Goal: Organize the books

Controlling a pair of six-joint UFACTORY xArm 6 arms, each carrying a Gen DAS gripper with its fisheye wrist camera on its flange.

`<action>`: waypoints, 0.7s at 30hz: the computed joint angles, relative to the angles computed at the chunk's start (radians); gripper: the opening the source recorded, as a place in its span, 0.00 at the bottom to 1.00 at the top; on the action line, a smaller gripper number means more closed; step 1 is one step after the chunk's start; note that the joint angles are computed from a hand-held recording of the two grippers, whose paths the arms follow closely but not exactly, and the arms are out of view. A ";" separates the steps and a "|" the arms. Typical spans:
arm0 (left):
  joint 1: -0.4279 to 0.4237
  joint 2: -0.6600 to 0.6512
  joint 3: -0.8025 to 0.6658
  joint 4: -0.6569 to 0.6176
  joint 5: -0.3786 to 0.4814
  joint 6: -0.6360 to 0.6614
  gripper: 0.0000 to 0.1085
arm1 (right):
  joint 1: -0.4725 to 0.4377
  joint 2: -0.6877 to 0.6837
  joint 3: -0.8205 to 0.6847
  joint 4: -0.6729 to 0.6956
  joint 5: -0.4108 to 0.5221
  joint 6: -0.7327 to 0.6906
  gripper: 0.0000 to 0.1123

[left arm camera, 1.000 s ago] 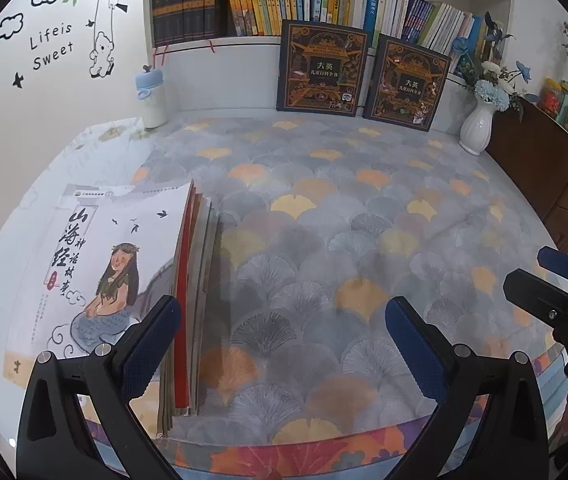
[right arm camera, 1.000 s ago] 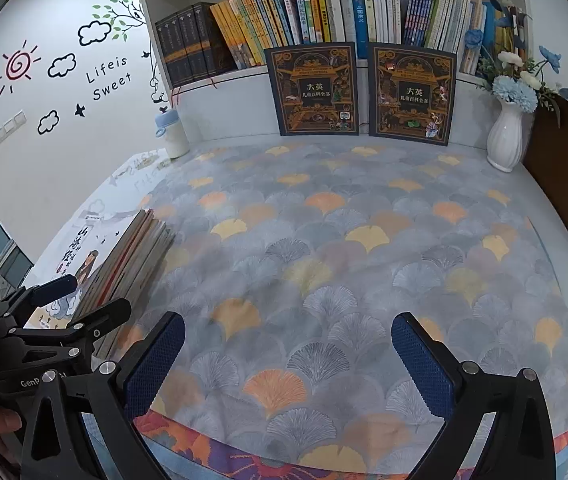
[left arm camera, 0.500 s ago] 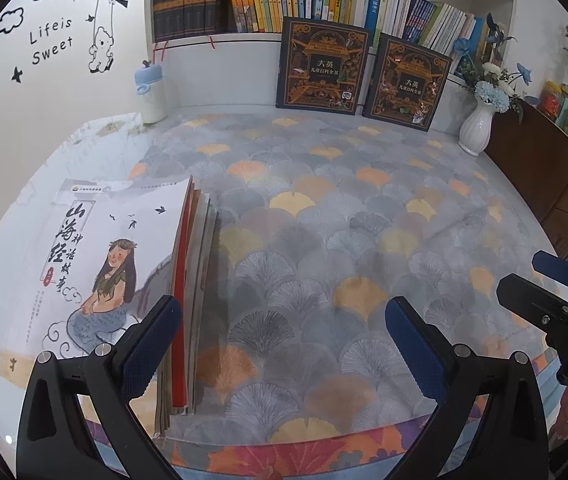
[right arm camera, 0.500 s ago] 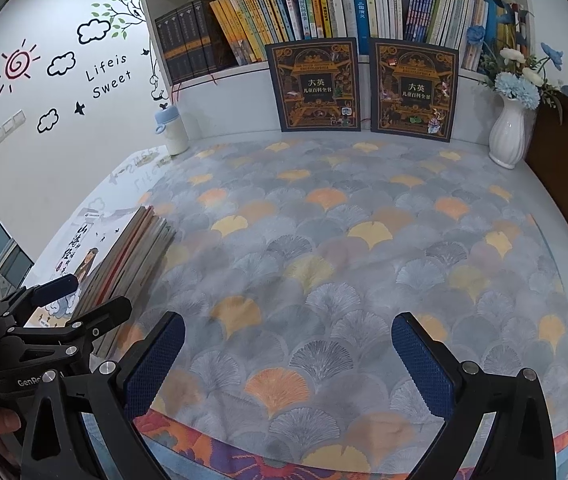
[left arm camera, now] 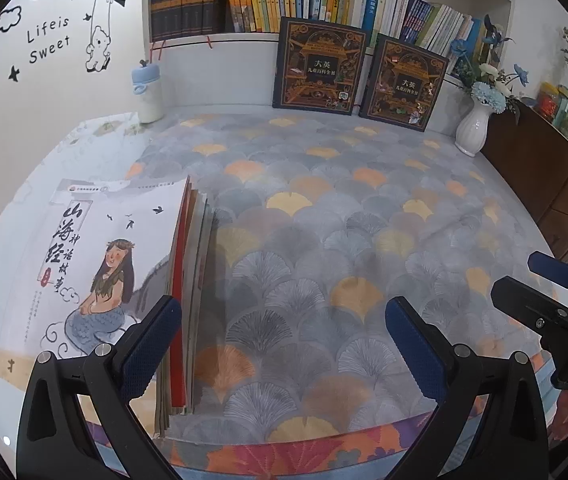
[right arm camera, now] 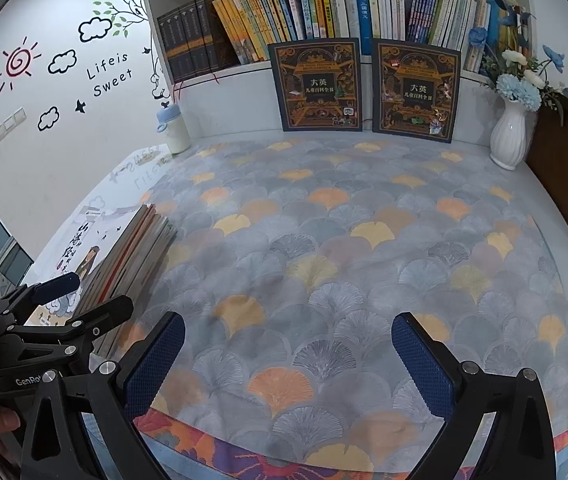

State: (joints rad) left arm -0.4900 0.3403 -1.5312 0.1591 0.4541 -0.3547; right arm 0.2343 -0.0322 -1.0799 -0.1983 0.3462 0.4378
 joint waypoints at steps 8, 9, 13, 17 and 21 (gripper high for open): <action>0.009 -0.013 0.023 -0.064 -0.026 0.025 0.94 | 0.008 0.000 -0.002 0.000 0.008 -0.009 0.92; 0.010 -0.013 0.024 -0.063 -0.026 0.023 0.94 | 0.008 0.002 -0.003 0.006 0.008 -0.015 0.92; 0.010 -0.020 0.037 -0.114 -0.043 0.043 0.94 | 0.010 0.001 -0.001 0.008 0.005 -0.014 0.92; 0.010 -0.022 0.042 -0.105 -0.052 0.025 0.94 | 0.014 -0.005 0.008 0.057 -0.006 -0.054 0.92; 0.009 -0.025 0.044 -0.116 -0.049 0.033 0.94 | 0.016 -0.003 0.008 0.055 -0.007 -0.052 0.92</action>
State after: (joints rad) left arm -0.4811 0.3154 -1.4877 0.0435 0.4047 -0.3216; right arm 0.2498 -0.0355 -1.0717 -0.1435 0.3390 0.3862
